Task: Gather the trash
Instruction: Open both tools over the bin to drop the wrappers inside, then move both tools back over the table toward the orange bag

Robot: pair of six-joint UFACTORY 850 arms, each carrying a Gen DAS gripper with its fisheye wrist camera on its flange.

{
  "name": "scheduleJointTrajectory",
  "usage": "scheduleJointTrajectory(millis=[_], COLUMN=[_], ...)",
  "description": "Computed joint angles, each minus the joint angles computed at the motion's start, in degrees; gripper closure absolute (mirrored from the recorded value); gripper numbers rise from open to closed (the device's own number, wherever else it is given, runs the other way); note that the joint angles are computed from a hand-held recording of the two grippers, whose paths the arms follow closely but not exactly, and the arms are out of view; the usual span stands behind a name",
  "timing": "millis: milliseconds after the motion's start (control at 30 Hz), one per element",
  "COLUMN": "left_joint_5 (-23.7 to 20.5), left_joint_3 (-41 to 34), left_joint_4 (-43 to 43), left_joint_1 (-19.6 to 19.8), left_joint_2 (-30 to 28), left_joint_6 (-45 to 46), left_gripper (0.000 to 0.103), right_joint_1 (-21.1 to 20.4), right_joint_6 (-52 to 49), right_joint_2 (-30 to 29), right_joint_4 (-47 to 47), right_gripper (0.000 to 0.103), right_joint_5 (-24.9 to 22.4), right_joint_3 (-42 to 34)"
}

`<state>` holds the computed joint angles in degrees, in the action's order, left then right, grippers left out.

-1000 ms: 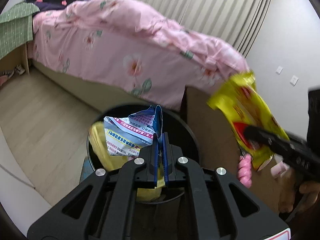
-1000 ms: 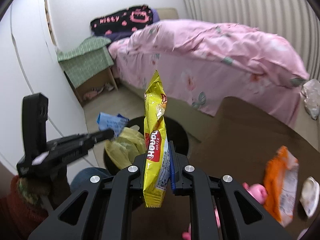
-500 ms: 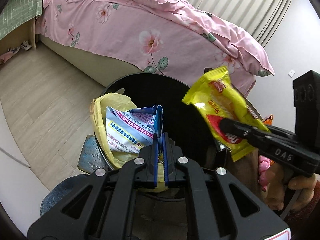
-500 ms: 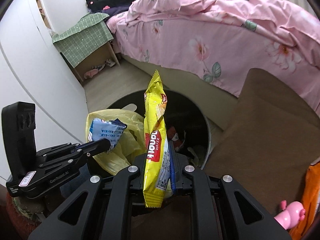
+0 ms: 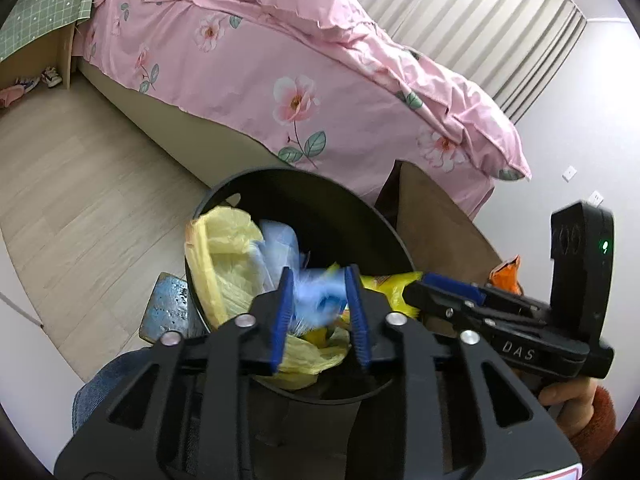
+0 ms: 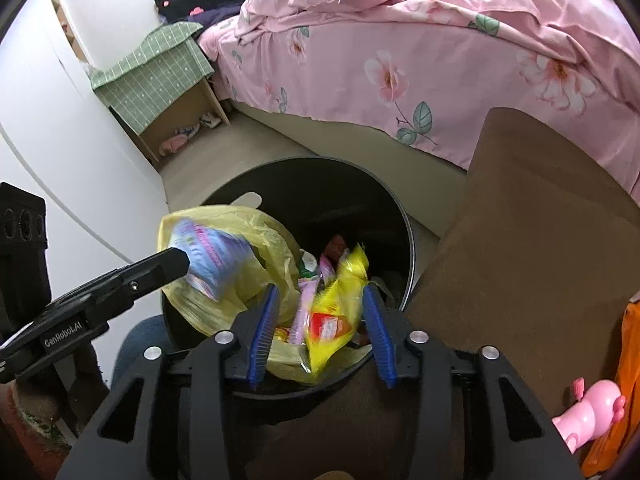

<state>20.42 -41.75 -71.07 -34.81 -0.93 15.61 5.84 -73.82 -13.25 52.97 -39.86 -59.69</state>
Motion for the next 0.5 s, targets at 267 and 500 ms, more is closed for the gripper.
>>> scheduleJointTrajectory(millis=[267,500], left_joint_5=[6.9,5.8], left_joint_3=[-0.1,-5.1], left_joint_4=[-9.3,-8.6], left_joint_1=[-2.4,-5.3], left_joint_2=[3.1,-0.5], left_joint_6=[7.0,11.9], left_gripper=[0.056,0.047], right_joint_1=[-4.4,-14.9], right_joint_6=[-7.7,-21.0], right_joint_2=[6.3,12.4], right_joint_4=[6.0,16.8], right_gripper=[0.062,0.061], right_joint_5=[0.4,5.6], right_joint_3=[4.1,7.9])
